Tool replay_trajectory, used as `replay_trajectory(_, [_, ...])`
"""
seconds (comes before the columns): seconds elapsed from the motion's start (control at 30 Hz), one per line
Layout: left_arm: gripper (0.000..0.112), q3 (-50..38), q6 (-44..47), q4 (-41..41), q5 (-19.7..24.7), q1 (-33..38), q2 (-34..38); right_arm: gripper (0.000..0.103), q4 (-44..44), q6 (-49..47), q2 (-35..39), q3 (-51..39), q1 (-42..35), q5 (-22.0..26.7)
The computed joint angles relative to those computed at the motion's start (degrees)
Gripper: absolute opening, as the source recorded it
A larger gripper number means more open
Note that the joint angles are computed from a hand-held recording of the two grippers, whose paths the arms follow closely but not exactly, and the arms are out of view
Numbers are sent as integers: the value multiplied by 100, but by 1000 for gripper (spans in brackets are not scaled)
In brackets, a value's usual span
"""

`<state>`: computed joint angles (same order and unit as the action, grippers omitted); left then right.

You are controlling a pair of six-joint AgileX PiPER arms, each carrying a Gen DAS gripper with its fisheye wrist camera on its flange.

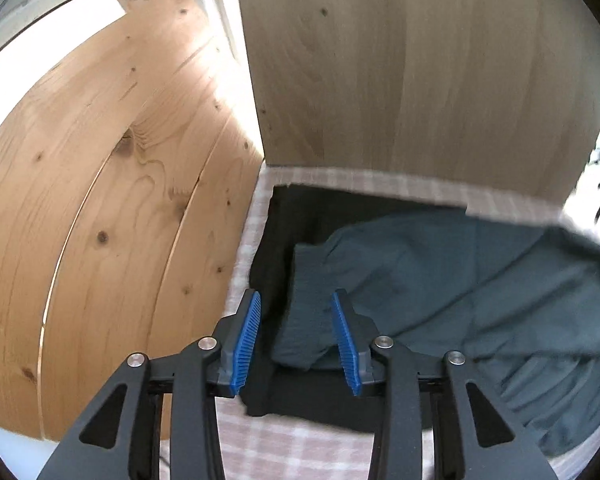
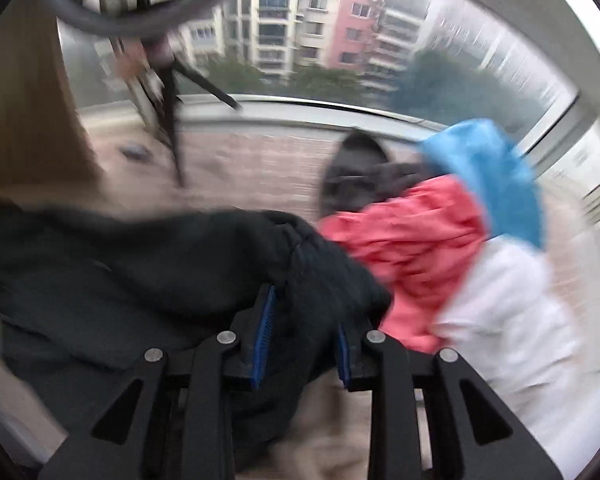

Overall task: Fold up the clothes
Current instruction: 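Open the left gripper and release the trousers waistband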

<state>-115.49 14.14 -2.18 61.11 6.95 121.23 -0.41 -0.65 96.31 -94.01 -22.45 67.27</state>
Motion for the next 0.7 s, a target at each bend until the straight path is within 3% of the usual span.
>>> replay_trajectory(0.1, [35, 679, 388, -427, -282, 57, -547, 30, 442, -519, -355, 236, -213, -83])
replay_trajectory(0.2, [35, 1688, 807, -774, -605, 27, -1285, 44, 144, -760, -863, 655, -244, -142])
replay_trajectory(0.33, [35, 2793, 1338, -1430, -686, 77, -1900, 44, 474, -974, -1527, 1235, -820, -139])
replay_trajectory(0.47, [35, 3876, 1605, -1681, -811, 19, -2326, 48, 1452, -1316, -2625, 2738, -948, -369])
replay_trajectory(0.57, [35, 4572, 1665, -1720, -987, -51, -2522, 48, 1142, -679, -3049, 3925, -188, -969])
replay_trajectory(0.7, [35, 4947, 1769, -1909, -1002, 81, -2547, 48, 683, 447, -2730, 4870, 529, -1945])
